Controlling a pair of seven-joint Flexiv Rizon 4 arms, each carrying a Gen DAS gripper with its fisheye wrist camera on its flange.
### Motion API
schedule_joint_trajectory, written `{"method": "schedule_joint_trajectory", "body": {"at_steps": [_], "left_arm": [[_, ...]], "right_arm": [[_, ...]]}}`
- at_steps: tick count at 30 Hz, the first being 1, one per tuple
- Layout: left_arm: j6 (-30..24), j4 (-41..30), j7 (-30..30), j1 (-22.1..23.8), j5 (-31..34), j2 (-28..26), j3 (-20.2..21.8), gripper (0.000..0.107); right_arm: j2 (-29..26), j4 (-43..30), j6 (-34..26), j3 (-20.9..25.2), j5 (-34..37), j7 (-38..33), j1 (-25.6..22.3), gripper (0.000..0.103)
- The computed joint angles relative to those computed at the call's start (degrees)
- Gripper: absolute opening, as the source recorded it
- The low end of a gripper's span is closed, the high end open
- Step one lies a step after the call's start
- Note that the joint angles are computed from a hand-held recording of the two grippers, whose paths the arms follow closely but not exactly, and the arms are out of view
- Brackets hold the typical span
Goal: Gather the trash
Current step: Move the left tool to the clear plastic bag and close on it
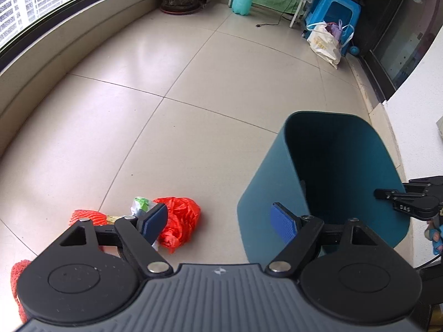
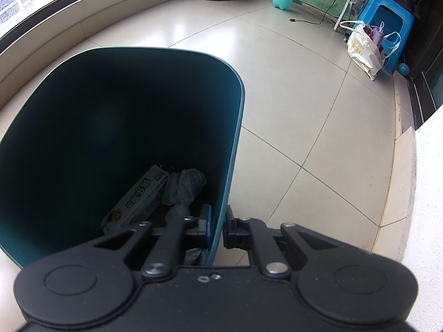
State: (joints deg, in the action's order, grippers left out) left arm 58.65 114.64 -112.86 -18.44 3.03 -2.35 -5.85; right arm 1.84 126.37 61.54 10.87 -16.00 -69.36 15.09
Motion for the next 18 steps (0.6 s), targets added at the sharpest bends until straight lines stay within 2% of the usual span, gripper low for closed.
{"method": "schedule_joint_trajectory", "body": {"at_steps": [8, 13, 18], "left_arm": [[-2.0, 1.2, -5.7, 1.6, 5.6, -3.3, 2.1, 0.081], [0.9, 2.5, -4.4, 3.3, 3.7, -7.3, 3.1, 0.081], [1.7, -0.2, -3.1, 3.4, 5.2, -13.6, 4.7, 0.081]], "right_arm": [[-0.3, 0.0, -0.5, 0.1, -2.3, 1.6, 0.2, 0.007], [-0.5, -0.3, -1.1, 0.1, -1.9, 1.5, 0.5, 0.007], [-1.0, -1.1, -1.9, 0.0, -1.5, 1.2, 0.6, 0.008]]}}
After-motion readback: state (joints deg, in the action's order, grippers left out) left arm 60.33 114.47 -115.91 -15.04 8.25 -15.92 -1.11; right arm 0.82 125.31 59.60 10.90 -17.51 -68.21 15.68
